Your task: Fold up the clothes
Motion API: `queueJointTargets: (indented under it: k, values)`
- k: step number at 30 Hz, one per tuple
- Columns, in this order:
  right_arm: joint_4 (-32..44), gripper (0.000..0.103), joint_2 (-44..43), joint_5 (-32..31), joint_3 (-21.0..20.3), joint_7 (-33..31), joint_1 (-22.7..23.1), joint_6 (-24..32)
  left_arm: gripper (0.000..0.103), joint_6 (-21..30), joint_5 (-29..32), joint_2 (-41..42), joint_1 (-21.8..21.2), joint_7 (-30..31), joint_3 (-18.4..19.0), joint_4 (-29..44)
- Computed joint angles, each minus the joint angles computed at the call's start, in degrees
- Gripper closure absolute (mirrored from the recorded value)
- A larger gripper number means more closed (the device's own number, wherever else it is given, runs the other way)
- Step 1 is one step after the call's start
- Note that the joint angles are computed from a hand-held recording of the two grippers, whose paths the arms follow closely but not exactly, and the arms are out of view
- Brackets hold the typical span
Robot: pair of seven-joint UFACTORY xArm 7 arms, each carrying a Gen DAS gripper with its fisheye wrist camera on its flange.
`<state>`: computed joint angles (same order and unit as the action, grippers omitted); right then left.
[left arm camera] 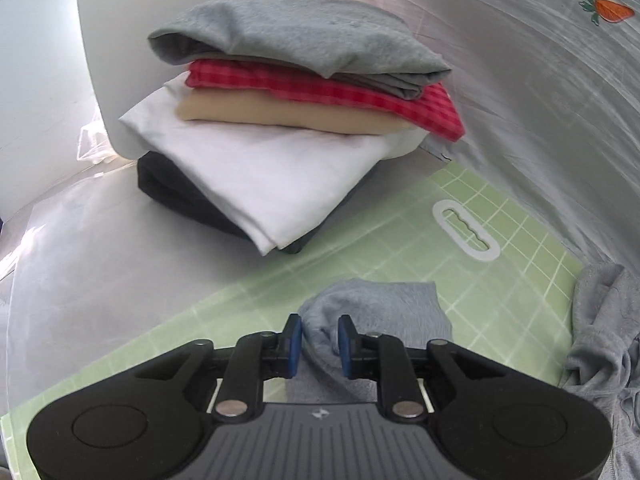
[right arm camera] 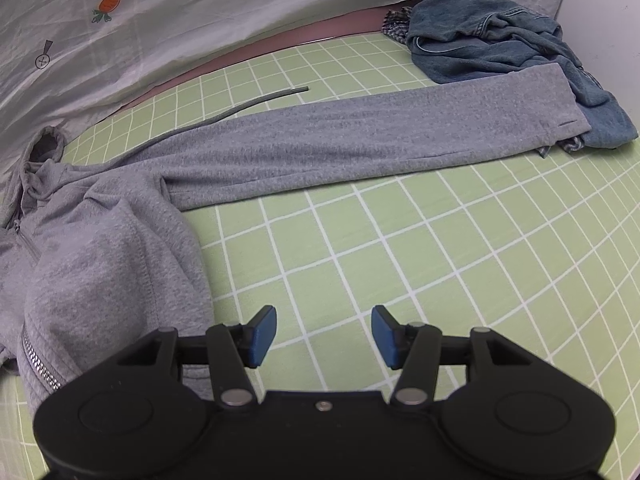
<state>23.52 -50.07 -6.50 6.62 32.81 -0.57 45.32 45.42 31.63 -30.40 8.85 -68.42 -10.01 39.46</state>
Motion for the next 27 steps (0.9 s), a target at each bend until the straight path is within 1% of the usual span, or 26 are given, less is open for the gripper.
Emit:
queueJointTargets:
  k: [2, 4, 7, 10, 13, 15, 16, 18, 23, 27]
  values:
    - [0.0, 0.05, 0.3, 0.2, -0.1, -0.2, 0.4, -0.7, 0.056, 0.1, -1.7, -2.3, -1.8, 1.7, 0.4, -1.7]
    - [-0.2, 0.05, 0.2, 0.6, -0.3, -0.8, 1.1, -1.4, 0.05, 0.5, -3.6, -4.0, -3.6, 2.9, -0.5, -2.8]
    - [-0.7, 0.05, -0.3, 1.7, -0.9, -1.8, 2.3, -2.7, 0.048, 0.7, -6.9, -5.9, -6.6, 4.5, -1.7, -4.0]
    - [-1.5, 0.05, -1.1, 3.3, -1.8, -3.1, 3.6, -3.8, 0.046, -1.0, -11.3, -6.4, -10.5, 6.2, -2.4, -4.7]
    - [-2.2, 0.05, -2.6, 4.4, -2.4, -4.2, 3.8, -4.0, 0.045, -2.4, -15.1, -5.4, -14.4, 8.6, -3.5, -4.0]
    - [-2.6, 0.05, -3.6, 5.0, -2.8, -4.8, 3.8, -4.0, 0.042, -3.8, -17.6, -4.3, -17.0, 9.9, -4.1, -3.4]
    - [-2.8, 0.05, -4.1, 5.3, -2.9, -5.1, 3.8, -4.0, 0.039, -4.7, -18.8, -3.6, -18.2, 10.3, -4.5, -3.1]
    - [-3.4, 0.051, -5.4, 5.9, -3.7, -6.2, 3.8, -3.7, 0.037, -6.5, -20.9, -2.0, -20.5, 11.3, -5.2, -2.4]
    - [-4.9, 0.051, -9.8, 6.2, -5.9, -9.8, 2.1, -1.3, 0.037, -10.2, -23.6, 3.1, -24.8, 12.4, -7.1, -0.1]
    - [-5.7, 0.051, -12.2, 6.2, -7.6, -12.1, -0.7, 0.3, 0.039, -13.1, -24.1, 7.0, -26.6, 11.5, -7.9, 1.2]
